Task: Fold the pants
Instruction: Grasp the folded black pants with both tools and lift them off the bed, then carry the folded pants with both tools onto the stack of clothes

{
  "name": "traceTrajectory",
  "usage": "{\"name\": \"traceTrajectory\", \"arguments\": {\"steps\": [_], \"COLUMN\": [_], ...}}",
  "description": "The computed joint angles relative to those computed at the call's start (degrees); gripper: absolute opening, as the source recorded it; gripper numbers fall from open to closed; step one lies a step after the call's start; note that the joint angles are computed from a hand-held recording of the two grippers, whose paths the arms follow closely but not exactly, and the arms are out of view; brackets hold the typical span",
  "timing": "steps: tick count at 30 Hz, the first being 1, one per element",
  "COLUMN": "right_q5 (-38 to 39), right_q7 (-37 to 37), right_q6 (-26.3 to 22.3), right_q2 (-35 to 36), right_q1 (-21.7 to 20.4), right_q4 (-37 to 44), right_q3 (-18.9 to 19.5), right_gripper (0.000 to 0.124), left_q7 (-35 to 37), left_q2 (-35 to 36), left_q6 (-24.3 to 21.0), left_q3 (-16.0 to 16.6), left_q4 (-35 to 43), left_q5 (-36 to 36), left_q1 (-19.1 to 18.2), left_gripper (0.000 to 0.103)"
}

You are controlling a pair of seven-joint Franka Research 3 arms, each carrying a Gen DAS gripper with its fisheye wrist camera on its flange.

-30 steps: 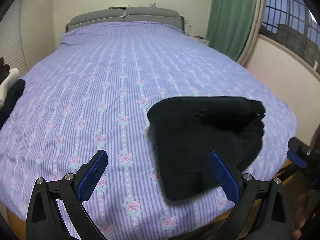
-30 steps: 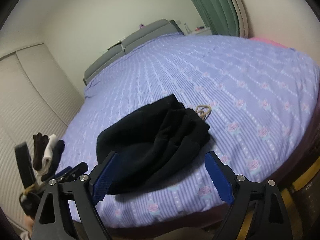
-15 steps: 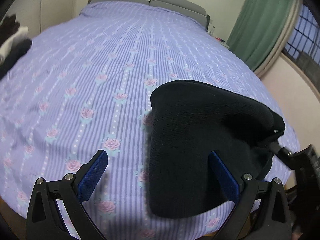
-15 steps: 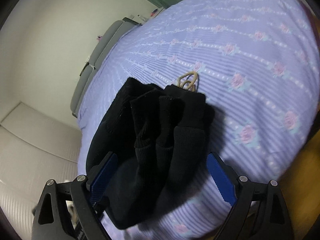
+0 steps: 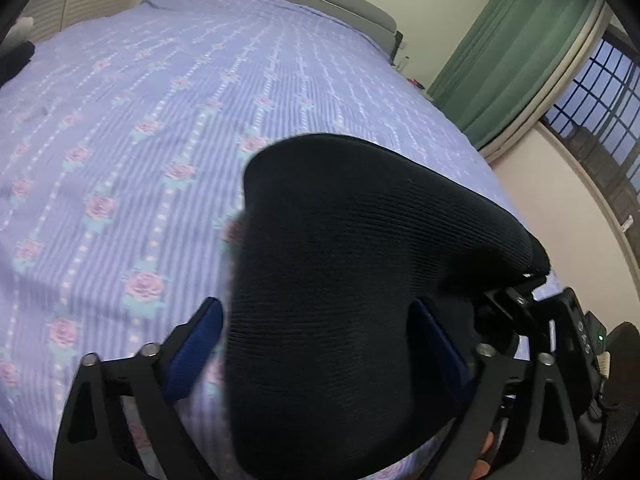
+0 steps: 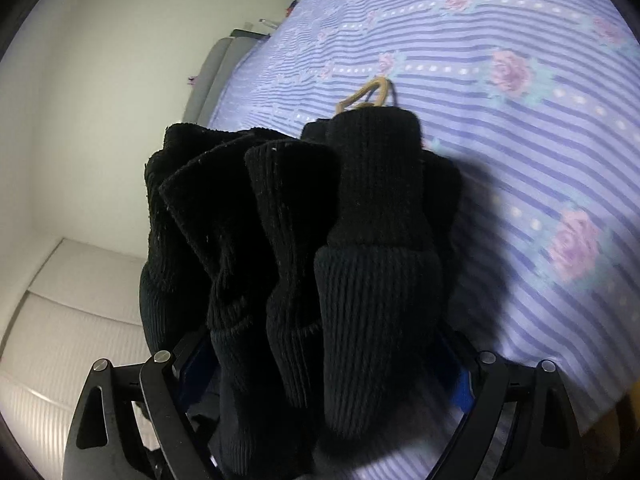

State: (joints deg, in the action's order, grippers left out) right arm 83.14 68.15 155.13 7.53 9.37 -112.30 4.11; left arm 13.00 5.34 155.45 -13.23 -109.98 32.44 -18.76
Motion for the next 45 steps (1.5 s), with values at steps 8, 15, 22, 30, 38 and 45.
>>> {"name": "traceTrajectory", "arguments": {"steps": [8, 15, 22, 30, 38, 45], "right_q5": [-1.7, -9.7, -10.5, -9.4, -15.9, -33.6], "right_q7": [-0.4, 4.5, 3.7, 2.4, 8.1, 24.1], "right_q6": [2.5, 5.8, 6.7, 7.4, 9.7, 10.5], "right_q2": [0.0, -2.7, -5.5, -5.8, 0.8, 14.0], "right_q1": [0.7, 2.4, 3.4, 6.2, 11.0, 18.6], "right_q4": [0.9, -0.2, -0.4, 3.5, 14.3, 32.5], "right_q3": [0.6, 0.5, 0.0, 1.1, 5.2, 7.9], "right_gripper": [0.054, 0.044, 0.042, 0.042, 0.042, 0.042], "left_q7": [-3.6, -3.2, -2.5, -0.7, 9.0, 21.2], "left_q2": [-0.2, -2.9, -7.1, -15.3, -28.7, -38.9], "left_q6": [-0.7, -0.1, -0.2, -1.0, -2.2, -3.3], "left_q3": [0.2, -0.4, -0.9, -1.3, 2.5, 9.6], "left_q4": [0.6, -1.1, -2.2, -6.1, -15.0, -21.2], "left_q5": [5.1, 4.1, 4.4, 3.8, -2.7, -9.1], "left_q1": [-0.8, -0.1, 1.4, 5.4, 10.8, 16.5], "left_gripper": [0.061, 0.055, 0.055, 0.055, 0.055, 0.055]}}
